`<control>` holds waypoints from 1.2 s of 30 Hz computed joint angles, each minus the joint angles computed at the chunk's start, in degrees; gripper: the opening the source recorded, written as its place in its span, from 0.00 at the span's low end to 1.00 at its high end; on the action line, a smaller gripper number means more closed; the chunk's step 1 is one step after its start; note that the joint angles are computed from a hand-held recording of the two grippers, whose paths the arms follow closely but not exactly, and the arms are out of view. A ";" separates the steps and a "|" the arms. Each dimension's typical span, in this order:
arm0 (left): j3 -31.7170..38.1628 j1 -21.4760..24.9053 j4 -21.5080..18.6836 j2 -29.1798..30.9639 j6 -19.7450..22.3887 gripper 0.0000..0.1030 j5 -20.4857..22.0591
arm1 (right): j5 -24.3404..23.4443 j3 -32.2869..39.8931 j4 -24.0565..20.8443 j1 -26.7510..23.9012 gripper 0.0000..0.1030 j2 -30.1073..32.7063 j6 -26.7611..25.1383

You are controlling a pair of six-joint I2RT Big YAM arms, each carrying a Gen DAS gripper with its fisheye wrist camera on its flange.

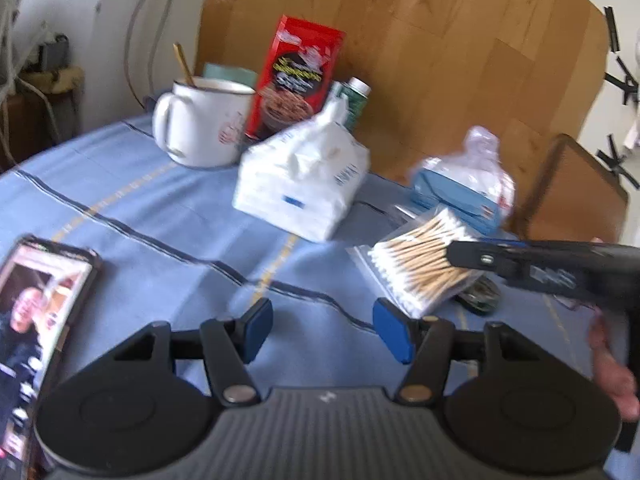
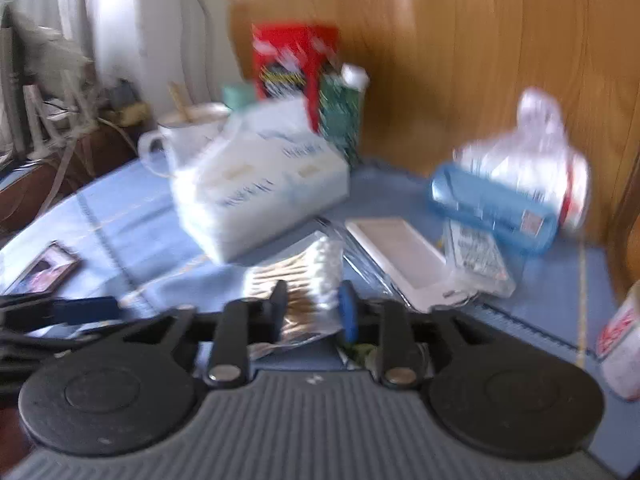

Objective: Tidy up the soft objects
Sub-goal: 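Move the right tool back over the table, then grasp the bag of cotton swabs with the right tool, then carry the cotton swabs into the pink tin and open the right tool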

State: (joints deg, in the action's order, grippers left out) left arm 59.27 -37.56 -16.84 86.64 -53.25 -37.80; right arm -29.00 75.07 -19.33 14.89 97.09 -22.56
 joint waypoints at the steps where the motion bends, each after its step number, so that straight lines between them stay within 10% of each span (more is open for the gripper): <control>1: 0.05 -0.03 0.69 0.14 0.20 0.55 0.95 | -1.18 -2.71 1.47 -0.61 0.24 -2.12 -0.80; 12: 11.32 -4.68 0.28 7.82 11.11 0.55 10.59 | -4.00 -19.38 8.49 -15.32 0.29 -12.06 4.39; 17: 19.06 -6.52 -5.08 12.91 14.05 0.55 10.81 | -8.38 -20.97 8.90 -18.51 0.75 -12.16 3.10; 19: 21.38 -6.36 -7.27 14.57 13.83 0.51 12.06 | -7.43 -21.41 9.95 -17.48 0.74 -11.98 0.92; 21: 22.02 -6.03 -6.14 15.27 13.79 0.38 14.60 | -7.40 -20.01 8.04 -15.89 0.46 -10.28 -2.42; 23: 24.72 -6.28 -8.23 16.04 14.34 0.28 15.27 | -4.27 -21.51 11.87 -14.79 0.37 -10.56 -2.97; 32: 50.28 -9.29 -8.95 28.69 32.89 0.29 17.73 | -3.62 -25.70 33.79 -25.13 0.37 -13.94 9.40; 36: 72.12 -10.09 -17.52 41.52 35.97 0.30 21.99 | -0.67 -22.72 33.82 -30.32 0.37 -12.40 11.49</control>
